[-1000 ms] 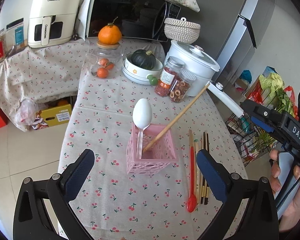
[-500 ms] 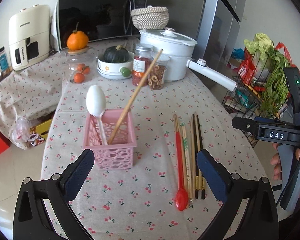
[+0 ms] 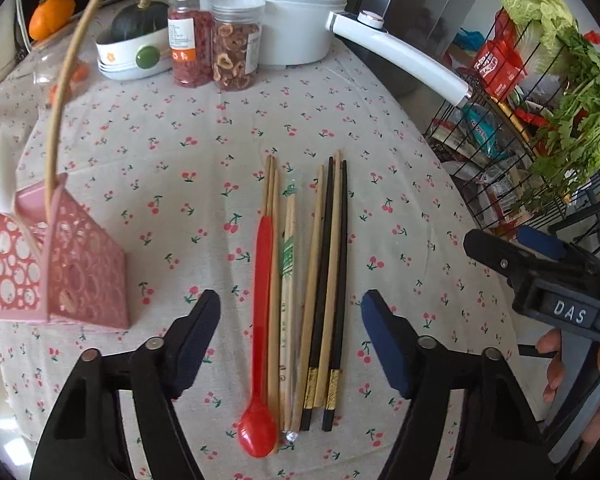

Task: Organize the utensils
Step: 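Grasp the plastic-wrapped chopsticks with the left tool while the right tool returns to the utensils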

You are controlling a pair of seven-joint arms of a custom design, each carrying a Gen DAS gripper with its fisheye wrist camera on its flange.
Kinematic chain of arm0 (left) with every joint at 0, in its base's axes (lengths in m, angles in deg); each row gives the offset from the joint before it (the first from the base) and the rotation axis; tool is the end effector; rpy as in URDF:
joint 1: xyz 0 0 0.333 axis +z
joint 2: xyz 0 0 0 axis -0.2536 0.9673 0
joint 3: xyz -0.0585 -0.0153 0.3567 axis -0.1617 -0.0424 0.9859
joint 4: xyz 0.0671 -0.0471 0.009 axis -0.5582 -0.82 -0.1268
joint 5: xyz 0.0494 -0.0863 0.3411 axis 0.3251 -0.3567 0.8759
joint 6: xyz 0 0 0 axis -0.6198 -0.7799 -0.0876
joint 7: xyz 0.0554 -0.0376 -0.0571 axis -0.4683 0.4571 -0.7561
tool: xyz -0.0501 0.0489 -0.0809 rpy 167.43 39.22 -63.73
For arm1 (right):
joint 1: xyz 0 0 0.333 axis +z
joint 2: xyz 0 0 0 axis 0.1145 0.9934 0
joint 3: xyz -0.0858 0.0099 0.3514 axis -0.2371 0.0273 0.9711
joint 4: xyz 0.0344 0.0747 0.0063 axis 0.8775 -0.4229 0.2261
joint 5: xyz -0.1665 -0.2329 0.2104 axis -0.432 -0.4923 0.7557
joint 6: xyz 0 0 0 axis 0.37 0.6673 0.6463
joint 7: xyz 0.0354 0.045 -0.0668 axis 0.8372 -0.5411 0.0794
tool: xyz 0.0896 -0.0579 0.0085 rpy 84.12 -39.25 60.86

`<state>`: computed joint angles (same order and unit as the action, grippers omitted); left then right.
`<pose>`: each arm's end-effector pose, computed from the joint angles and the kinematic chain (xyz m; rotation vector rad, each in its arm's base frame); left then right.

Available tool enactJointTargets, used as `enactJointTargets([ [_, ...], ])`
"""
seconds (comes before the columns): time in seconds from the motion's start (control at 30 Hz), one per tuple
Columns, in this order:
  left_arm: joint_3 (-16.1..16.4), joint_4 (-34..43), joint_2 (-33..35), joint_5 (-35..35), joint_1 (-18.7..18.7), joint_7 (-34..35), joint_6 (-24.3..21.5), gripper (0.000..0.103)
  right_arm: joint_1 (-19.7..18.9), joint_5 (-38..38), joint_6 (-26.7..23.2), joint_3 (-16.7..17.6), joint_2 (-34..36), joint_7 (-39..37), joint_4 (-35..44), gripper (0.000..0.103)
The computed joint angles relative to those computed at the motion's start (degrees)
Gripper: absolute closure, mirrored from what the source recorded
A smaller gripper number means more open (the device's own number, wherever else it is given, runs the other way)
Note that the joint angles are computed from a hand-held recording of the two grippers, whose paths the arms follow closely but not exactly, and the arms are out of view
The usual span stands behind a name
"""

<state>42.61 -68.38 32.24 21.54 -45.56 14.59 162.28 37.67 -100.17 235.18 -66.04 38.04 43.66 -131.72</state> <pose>0.5327 -0.4046 0.4437 -2.1260 1.9974 -0.6474 0.5556 0.4040 0.4624 -2.0293 1.7666 -0.3732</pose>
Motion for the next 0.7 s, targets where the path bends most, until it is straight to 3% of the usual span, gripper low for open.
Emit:
enactJointTargets([
  [0.13, -1.96, 4.93, 4.60, -6.14, 2.70, 4.83, 0.16, 0.070, -1.10, 1.26, 0.00, 0.27, 0.14, -1.08, -0.63, 0.000],
  [0.3, 0.20, 11.30, 8.91, -6.63, 1.25, 6.87, -3.13, 0.088, -2.35, 4.07, 0.16, 1.08, 0.82, -2.68, -0.35, 0.000],
  [0.7, 2.29, 23.34, 16.24, -5.56, -0.46, 8.32, -13.85, 0.090, -3.51, 7.98, 0.87, 1.22, 1.70, -3.16, 0.24, 0.000],
])
